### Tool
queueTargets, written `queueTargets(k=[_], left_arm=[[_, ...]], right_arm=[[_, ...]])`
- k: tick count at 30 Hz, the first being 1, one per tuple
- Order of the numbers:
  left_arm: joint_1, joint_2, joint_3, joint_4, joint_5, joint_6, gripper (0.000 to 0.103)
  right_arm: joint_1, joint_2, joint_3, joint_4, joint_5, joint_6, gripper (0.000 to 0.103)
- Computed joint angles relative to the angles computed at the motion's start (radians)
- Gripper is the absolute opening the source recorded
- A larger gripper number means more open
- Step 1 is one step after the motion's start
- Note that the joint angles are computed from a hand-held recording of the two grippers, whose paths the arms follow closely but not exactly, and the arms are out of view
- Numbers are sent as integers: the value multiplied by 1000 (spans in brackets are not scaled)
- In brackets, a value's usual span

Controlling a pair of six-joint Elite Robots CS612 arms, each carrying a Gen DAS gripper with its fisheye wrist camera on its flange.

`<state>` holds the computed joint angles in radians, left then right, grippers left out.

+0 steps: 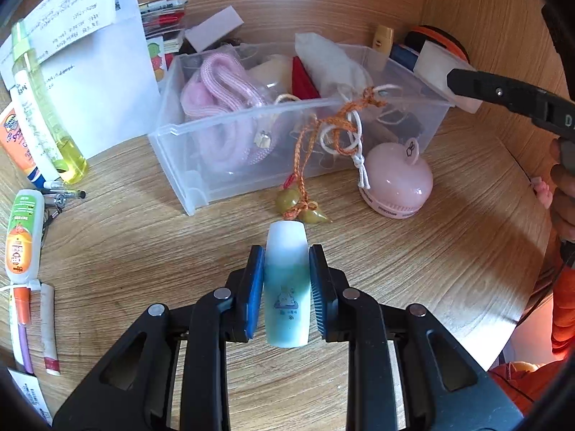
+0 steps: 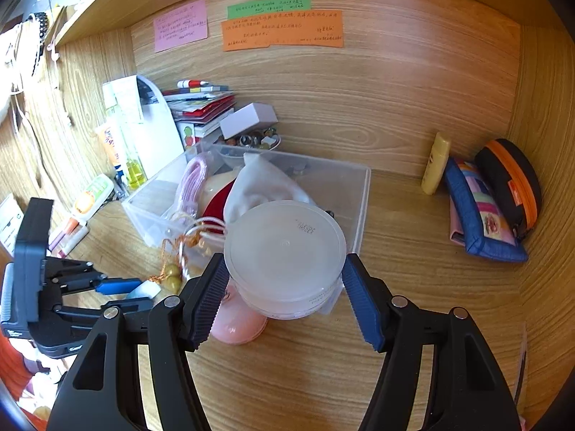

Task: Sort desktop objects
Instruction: 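Carry the tube and white container into the clear box and release both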

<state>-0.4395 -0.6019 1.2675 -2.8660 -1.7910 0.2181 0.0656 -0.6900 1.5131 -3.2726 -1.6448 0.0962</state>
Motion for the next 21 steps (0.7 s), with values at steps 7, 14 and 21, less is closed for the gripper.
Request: queueTargets(k=[7, 14, 21], left_arm=[[22, -14, -12, -83, -49, -54, 24], [27, 4, -67, -135, -46, -78, 24], [27, 53, -168, -85, -52, -104, 24]], right_arm=[[-9, 20, -51, 32, 6, 16, 62], [-11, 41, -91, 68, 18, 25, 62], [-12, 62, -132, 115, 24, 19, 62]])
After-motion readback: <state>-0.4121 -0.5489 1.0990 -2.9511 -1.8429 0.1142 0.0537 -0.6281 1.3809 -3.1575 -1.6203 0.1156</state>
